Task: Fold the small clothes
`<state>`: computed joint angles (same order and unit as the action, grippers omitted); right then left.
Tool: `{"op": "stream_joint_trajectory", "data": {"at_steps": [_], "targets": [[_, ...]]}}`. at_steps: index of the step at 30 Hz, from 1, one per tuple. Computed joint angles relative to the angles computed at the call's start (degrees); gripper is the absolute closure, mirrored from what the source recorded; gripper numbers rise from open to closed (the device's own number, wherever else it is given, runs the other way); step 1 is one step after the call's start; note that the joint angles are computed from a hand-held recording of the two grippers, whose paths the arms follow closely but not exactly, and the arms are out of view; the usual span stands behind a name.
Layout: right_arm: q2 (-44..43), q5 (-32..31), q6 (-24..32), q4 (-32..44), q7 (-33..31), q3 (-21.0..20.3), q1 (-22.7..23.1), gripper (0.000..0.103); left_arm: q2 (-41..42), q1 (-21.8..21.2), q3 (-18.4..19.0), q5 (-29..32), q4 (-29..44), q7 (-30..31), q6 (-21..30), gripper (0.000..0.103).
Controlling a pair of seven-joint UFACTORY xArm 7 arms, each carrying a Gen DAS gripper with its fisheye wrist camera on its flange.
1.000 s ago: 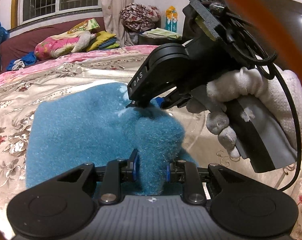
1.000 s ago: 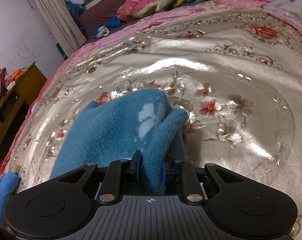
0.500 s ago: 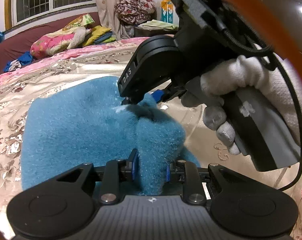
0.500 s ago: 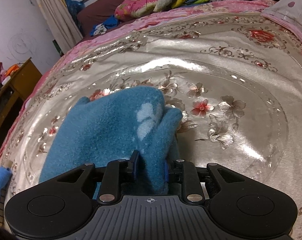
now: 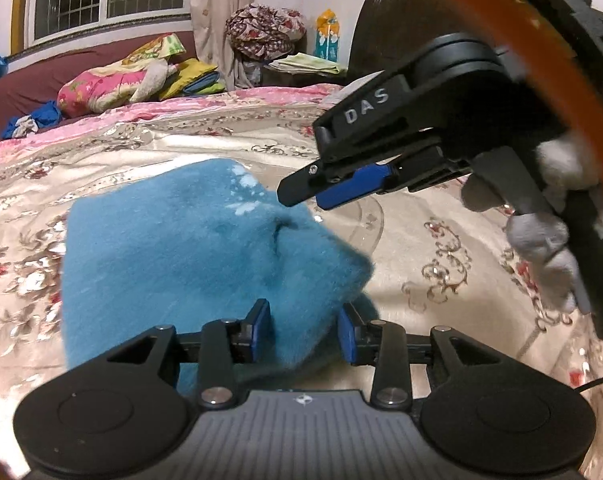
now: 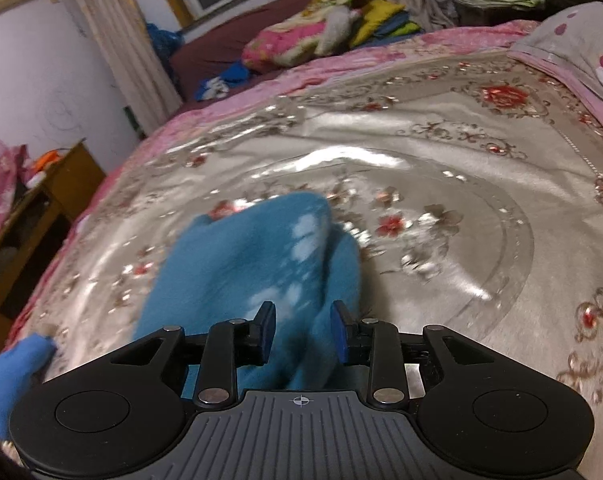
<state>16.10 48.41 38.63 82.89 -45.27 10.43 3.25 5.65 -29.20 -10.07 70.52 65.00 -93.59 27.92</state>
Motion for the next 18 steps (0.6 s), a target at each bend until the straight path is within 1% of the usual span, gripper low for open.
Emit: {"op": "stream_joint_trajectory", "data": {"at_steps": [3, 5, 6, 8, 10, 11, 12, 13, 15, 17, 18], "targets": [[-2.8, 2.0, 3.9, -2.5, -2.3, 0.1, -0.9, 0.072, -2.8, 0.0, -0.6, 0.6, -2.7, -0.4, 1.1, 0.062], [-3.8, 2.3, 6.3, -3.3, -3.2, -0.3, -0.6, 0.068, -4.2, 0.3, -1.3, 0.8, -3.9, -0.6, 2.5, 0.062], [-4.1, 1.8, 6.5, -3.8, -3.5, -0.6, -0.1, 0.067, -4.7, 0.5, -1.6, 0.6, -4.4, -0.7, 3.2, 0.062], [-4.7, -0.3, 5.1, -5.4, -3.8, -1.1, 1.2, 0.067, -5.7, 1.3, -2.0, 0.5, -5.4, -1.4, 3.7, 0.062], [-4.5, -2.5, 3.9, -6.2, -2.5, -1.6, 2.2, 0.067, -6.0, 2.1, -2.2, 0.3, -5.8, -1.8, 4.2, 0.061], [-4.2, -2.9, 4.4, -6.3, -2.1, -1.7, 2.2, 0.067, -6.0, 2.5, -2.3, 0.3, -5.9, -1.9, 4.2, 0.061], [-4.3, -2.7, 4.6, -6.8, -2.4, -1.7, 2.1, 0.073, -5.9, 2.9, -2.3, 0.2, -5.8, -2.0, 4.3, 0.061], [-4.6, -2.3, 4.2, -7.6, -3.2, -1.7, 2.0, 0.090, -5.7, 3.2, -2.3, 0.5, -5.7, -2.2, 4.5, 0.061], [-5.3, -1.3, 4.3, -9.0, -5.0, -1.8, 1.6, 0.093, -5.8, 3.6, -2.2, 1.6, -6.1, -3.4, 5.1, 0.061], [-6.7, 1.0, 3.3, -11.5, -8.2, -2.0, 1.1, 0.094, -5.5, 4.0, -2.2, 2.0, -6.1, -4.1, 5.8, 0.061], [-7.3, 2.5, 2.8, -12.7, -9.5, -2.2, 0.9, 0.095, -5.4, 4.2, -2.0, 1.6, -6.5, -4.5, 5.2, 0.061]]}}
